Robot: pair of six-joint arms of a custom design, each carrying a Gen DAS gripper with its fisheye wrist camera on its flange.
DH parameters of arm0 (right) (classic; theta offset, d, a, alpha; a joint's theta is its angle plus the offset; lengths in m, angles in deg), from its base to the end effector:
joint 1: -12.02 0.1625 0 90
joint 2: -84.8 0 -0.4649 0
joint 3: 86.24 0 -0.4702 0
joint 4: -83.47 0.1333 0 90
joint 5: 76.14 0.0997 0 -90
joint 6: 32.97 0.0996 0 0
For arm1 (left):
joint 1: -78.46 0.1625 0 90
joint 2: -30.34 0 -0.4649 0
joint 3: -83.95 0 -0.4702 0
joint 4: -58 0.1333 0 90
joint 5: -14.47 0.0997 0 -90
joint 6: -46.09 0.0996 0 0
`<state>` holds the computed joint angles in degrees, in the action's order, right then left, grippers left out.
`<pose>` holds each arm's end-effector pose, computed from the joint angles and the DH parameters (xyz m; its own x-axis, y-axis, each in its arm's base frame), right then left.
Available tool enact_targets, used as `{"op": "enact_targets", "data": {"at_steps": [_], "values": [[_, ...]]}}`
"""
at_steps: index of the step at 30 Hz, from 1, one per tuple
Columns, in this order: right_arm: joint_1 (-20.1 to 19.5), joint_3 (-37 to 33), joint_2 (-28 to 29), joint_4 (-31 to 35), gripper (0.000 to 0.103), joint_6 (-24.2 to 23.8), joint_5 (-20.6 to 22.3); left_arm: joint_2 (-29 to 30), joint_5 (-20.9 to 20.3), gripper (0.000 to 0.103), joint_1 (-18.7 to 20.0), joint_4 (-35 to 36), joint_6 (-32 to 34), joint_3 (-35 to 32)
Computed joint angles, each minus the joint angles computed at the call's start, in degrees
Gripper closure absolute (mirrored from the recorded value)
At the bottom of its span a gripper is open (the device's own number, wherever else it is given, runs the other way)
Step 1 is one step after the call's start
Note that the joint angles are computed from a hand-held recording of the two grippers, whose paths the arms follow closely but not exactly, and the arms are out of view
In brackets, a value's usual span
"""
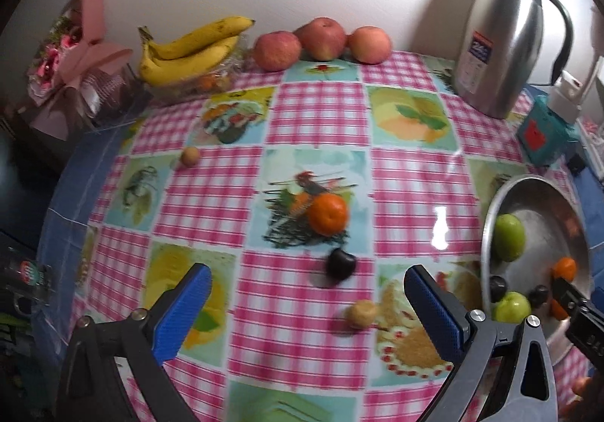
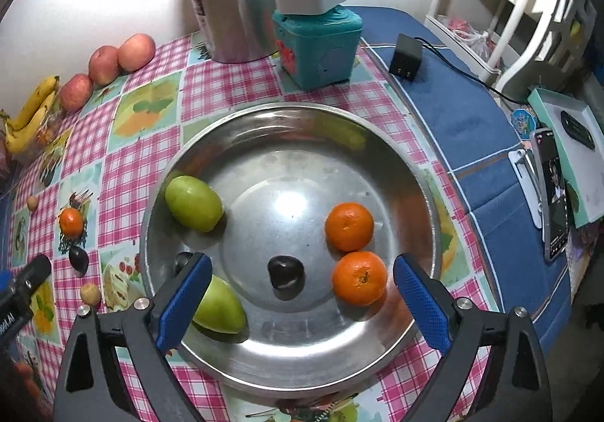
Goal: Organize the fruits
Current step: 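Withdraw both open tools from the basin back toward the remaining fruit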
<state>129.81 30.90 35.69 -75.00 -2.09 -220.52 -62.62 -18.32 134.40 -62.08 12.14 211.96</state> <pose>0.3169 -0.4890 0.0207 -0.6840 0.2257 0.6937 -0.1342 0.8958 -0.4238 -0.0754 -0.4990 0.2944 -0.6499 -0.1593 -0.7431 0.2351 0.8877 -0.3959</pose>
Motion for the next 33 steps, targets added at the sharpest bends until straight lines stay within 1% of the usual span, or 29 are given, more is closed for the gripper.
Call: {"op": "enact_targets", "data": {"at_steps": [5, 9, 15, 21, 26, 33], "values": [[0.51, -0.93, 0.79, 0.86, 0.006, -0.43, 0.74, -1.21, 1.64, 0.0, 1.69, 1.93, 0.01, -0.85], [1.04, -1.85, 1.5, 1.7, 0.006, -0.69, 1.34, -2.43, 1.87, 0.0, 3.11, 1.99, 0.42, -1.28], [2.11, -3.2, 2.58, 2.29, 0.006, -0.78, 0.93, -3.84, 1.75, 0.0, 5.38, 2.33, -0.12, -2.26], [2.88, -4.92, 4.25, 1.97, 0.006, -2.11, 3.14, -4.74, 2.61, 0.0, 6.47, 3.01, 0.64, -2.93], [3.7, -6.79, 6.21, 1.9, 0.006, -3.32, 5.19, -5.9, 2.01, 0.0, 7.92, 3.48, -0.72, -3.42], [4.85, -9.65, 9.35, 2.17, 0.006, -5.94, 7.23, -7.12, 1.56, 0.0, 9.21, 2.32, -0.28, -3.64]]}}
